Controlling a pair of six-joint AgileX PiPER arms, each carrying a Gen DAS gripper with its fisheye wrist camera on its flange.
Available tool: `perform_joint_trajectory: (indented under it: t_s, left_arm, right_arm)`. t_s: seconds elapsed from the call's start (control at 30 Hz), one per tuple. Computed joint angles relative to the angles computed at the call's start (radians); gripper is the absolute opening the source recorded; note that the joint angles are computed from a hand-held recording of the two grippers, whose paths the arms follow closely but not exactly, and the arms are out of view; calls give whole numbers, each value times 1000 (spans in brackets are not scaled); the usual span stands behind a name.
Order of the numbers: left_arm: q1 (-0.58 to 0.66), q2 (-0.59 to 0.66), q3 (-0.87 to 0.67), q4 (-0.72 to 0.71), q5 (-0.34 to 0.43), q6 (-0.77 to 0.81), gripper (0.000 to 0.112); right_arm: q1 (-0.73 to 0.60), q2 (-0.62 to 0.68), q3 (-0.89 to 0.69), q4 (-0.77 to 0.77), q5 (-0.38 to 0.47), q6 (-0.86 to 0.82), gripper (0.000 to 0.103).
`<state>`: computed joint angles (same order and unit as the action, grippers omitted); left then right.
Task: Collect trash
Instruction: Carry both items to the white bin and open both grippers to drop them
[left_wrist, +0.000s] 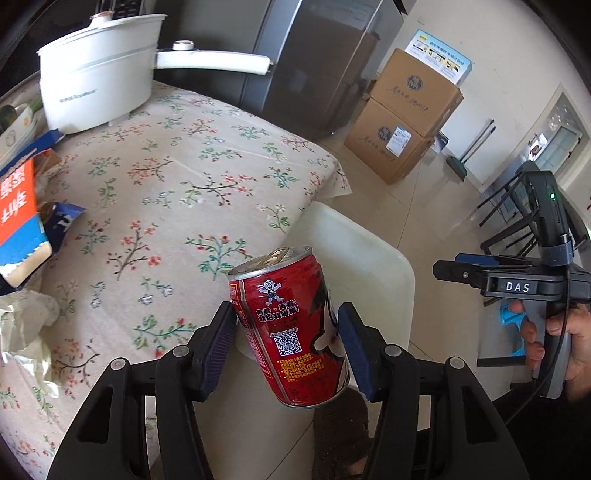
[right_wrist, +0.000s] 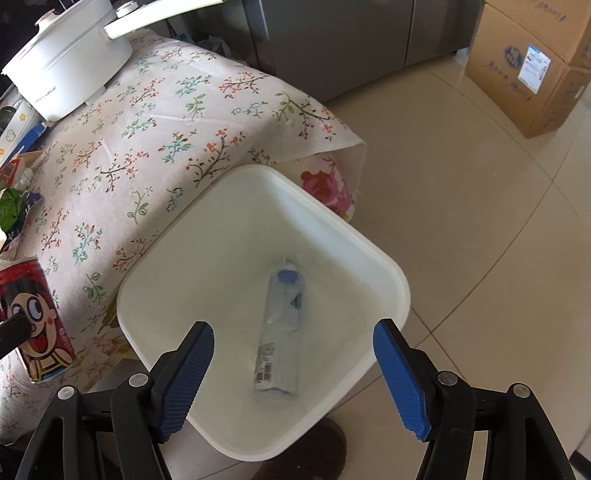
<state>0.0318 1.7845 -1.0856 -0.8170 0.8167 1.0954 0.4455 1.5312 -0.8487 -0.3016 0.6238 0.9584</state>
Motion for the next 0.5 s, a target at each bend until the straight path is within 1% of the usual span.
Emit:
perform_joint_trajectory:
  t_s: [0.13,0.2,0.23,0.27,0.3,0.33,0.4,0.5]
  left_arm:
    - [-71,45,-8,-18,-55,-2,60]
    - [-88,73,-19,-39,-50,6,60]
    - [-90,90,-32,-46,-29,6,61]
    - [-100,99,-42,-33,-32,-20,65]
    - [-110,95,-38,-19,-51,-41,69]
    - [-117,87,-32,-11,-70,-48,77]
    - [-120,65,-18,4,-96,-51,79]
    - [-95,37,-14,28,-93,-60,81]
  right_arm:
    - [-21,-60,56,-15,-1,20,75]
    - [-30,-81,75,-22,1,28,75]
    - [-33,-92,84,-25,2,33,76]
    - [-37,-100,91,-23,0,34,76]
    - [-42,-108,97,-22,-4,33,76]
    - [-44,-115,102,-24,-6,36,76]
    - [-41,-124,106,-34,-2,49,76]
    - [-32,-133,108,-47,2,66,76]
